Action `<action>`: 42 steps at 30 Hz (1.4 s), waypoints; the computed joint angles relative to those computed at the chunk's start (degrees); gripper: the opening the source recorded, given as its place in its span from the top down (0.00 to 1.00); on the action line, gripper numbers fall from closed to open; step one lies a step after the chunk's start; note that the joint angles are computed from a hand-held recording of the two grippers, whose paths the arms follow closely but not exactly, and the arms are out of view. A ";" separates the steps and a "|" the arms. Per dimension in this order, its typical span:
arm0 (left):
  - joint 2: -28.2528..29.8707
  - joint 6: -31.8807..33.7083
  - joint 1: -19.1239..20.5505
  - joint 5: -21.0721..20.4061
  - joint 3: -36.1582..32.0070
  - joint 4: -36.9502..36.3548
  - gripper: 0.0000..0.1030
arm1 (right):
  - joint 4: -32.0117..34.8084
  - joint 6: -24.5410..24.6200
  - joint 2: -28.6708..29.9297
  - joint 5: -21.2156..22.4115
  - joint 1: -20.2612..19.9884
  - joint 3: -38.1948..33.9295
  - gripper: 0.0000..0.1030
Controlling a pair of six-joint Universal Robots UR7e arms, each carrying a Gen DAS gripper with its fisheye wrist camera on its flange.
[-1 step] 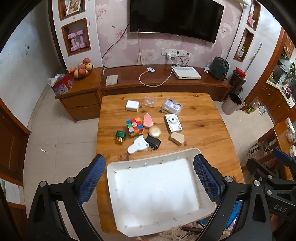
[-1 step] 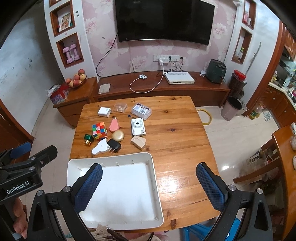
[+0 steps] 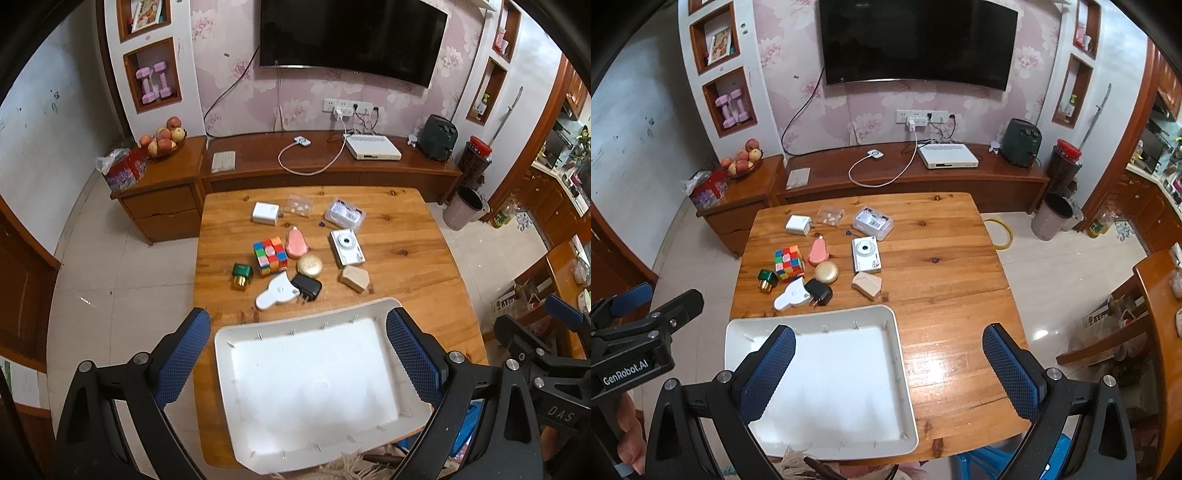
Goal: Organize rigid objects
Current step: 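Reach the left tool to the Rubik's cube while the right tool reaches the silver device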
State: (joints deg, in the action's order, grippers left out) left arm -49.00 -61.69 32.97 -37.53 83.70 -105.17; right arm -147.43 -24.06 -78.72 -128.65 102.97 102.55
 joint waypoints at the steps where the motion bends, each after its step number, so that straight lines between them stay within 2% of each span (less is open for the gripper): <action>1: -0.18 0.18 0.12 0.44 0.18 -0.17 0.06 | -0.75 -0.09 0.24 -0.20 0.17 -0.08 0.01; 4: -0.63 1.14 0.68 1.28 0.22 -0.46 0.06 | -3.85 -0.56 1.49 -0.98 0.83 -0.42 0.01; 14: -2.88 3.23 2.78 0.09 0.42 -2.20 0.06 | -8.88 -2.17 5.15 -2.71 2.92 -2.03 0.01; 26: -2.29 4.16 3.93 0.18 -0.77 -1.11 0.06 | -8.06 -2.40 6.86 -2.91 3.32 -3.33 0.01; 29: -1.66 2.76 4.44 1.51 -1.86 0.57 0.06 | -6.87 -3.14 7.82 -2.58 3.04 -4.66 0.01; 34: -0.54 -4.38 6.31 4.02 -4.73 7.26 0.06 | -8.14 -7.54 11.35 -2.56 2.44 -7.72 0.01; 37: 0.43 -7.83 8.04 3.20 -6.88 10.38 0.06 | -7.80 -9.56 14.63 -2.08 1.26 -11.02 0.01; 42: 3.75 -9.45 11.39 1.44 -10.93 13.68 0.06 | -2.92 -8.85 19.60 0.73 -1.55 -17.24 0.01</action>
State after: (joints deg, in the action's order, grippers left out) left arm -45.25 -71.15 44.36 -36.09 72.77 -91.49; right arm -150.35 -32.91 -59.12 -127.92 101.42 85.31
